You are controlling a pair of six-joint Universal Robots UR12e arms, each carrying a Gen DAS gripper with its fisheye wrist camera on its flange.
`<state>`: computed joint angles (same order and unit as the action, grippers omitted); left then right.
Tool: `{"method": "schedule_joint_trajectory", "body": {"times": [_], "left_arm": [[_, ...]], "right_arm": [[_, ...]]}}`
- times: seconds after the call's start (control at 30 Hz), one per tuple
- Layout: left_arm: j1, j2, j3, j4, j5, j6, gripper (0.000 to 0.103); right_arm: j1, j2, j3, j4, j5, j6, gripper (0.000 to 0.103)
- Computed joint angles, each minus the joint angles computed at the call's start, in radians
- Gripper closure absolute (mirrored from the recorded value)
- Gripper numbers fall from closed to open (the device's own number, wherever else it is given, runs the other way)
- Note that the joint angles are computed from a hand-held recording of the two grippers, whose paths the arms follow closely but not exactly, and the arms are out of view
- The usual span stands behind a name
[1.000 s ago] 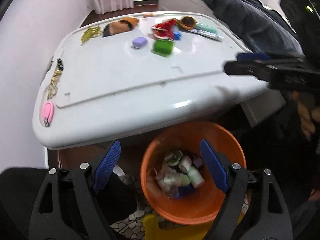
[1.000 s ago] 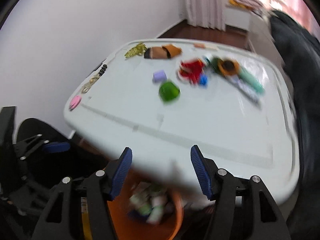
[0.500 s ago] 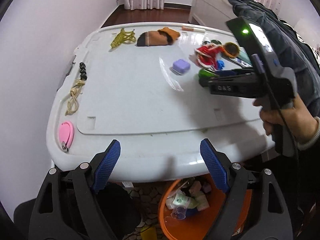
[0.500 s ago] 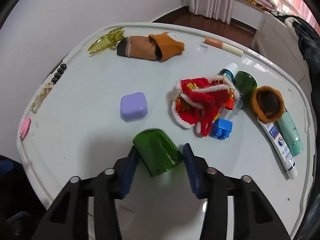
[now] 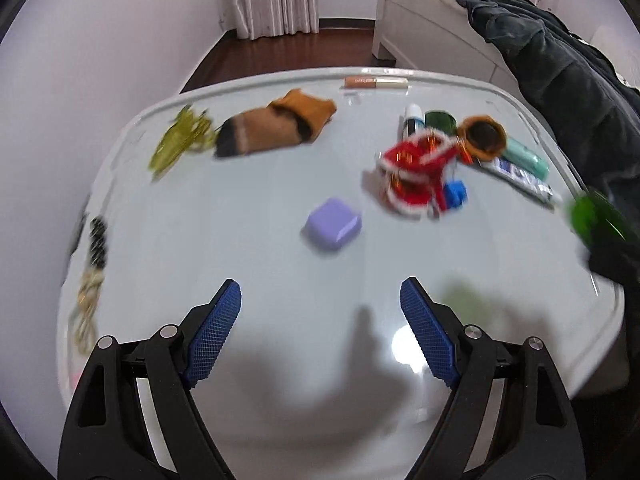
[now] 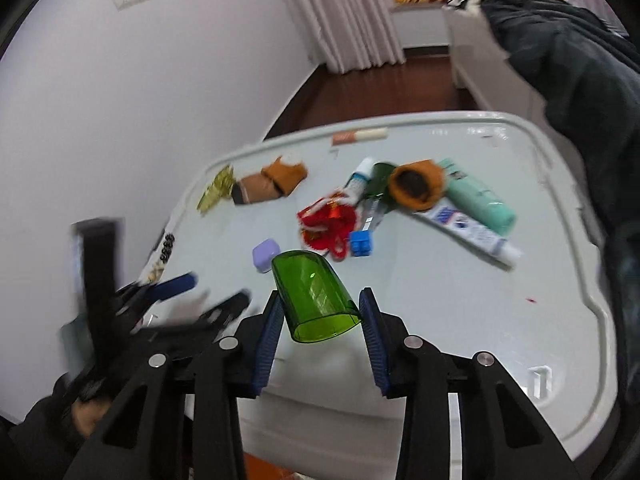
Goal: Collect trash
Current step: 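Grasp a green plastic cup with the right tool while the left grasps a lilac box, then lower both tools over the orange bucket and drop the cup and box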
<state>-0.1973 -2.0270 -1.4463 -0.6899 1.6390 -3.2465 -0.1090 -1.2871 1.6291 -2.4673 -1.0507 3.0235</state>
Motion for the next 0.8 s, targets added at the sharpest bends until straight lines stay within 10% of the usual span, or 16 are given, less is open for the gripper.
{"method": "schedule_joint_trajectory", "body": {"times": [0.2,0.33,0.8], "left_arm": [[-0.008,-0.077,0.088,-0.015,0.034,-0.049,0.023],[0.005,-0.091,0.083,0.009,-0.027,-0.098,0.065],[-0.015,0.046,-0.079,0.114,0.048,-0.079,0.065]], "right_arm": [[-0.028,0.002,0.005,0.008,-0.004,0.029,0.065],[-0.034,0.007,0.0,0.008,0.011,0.039,0.065],[-0.006,-0.003,0.015,0.001,0.002,0.004,0.065]]}}
